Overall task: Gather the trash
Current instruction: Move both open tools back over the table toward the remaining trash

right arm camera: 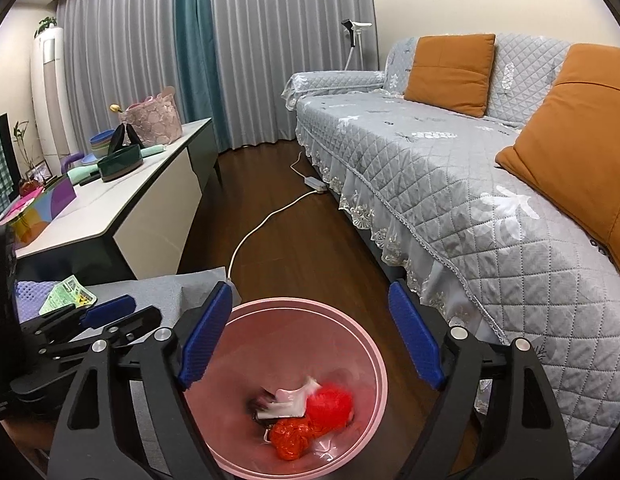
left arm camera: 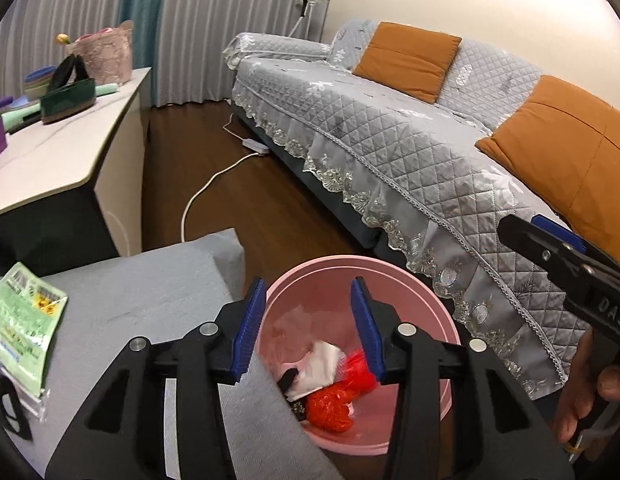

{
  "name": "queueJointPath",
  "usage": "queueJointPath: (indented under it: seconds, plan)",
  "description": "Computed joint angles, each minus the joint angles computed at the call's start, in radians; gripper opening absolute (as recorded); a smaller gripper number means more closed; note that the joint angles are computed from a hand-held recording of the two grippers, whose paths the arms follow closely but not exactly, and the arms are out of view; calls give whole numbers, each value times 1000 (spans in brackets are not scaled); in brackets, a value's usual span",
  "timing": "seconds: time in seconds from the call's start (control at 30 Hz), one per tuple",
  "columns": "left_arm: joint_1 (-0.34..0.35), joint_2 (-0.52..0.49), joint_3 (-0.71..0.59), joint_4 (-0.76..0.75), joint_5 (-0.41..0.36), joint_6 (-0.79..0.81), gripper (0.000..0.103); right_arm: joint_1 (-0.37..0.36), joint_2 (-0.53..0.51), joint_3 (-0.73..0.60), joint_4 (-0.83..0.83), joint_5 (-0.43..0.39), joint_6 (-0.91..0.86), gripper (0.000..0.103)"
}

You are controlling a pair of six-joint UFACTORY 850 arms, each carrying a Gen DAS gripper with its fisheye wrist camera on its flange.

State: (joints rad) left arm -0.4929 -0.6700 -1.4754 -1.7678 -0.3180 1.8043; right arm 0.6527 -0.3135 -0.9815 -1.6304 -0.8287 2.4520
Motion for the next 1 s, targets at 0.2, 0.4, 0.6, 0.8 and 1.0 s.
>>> queueJointPath:
  seconds: [0.2, 0.4, 0.6, 0.8, 1.0]
  plan:
    - [23, 83, 101, -125, 4, 144, 43, 15, -5, -15, -14, -3, 0, 80]
    - [67, 182, 216, -266, -10, 299, 42, 53, -23, -49, -49, -7, 16, 76]
    - [154, 279, 320, -365, -17, 421, 42, 103, -53, -104, -112, 16, 46, 64]
    - [260, 318, 347, -378, -11, 471, 38, 141, -120, -199, -201, 75, 104, 55]
    - [362, 300, 332, -478, -11, 585, 35, 168, -229, -340, -228, 122, 85, 49]
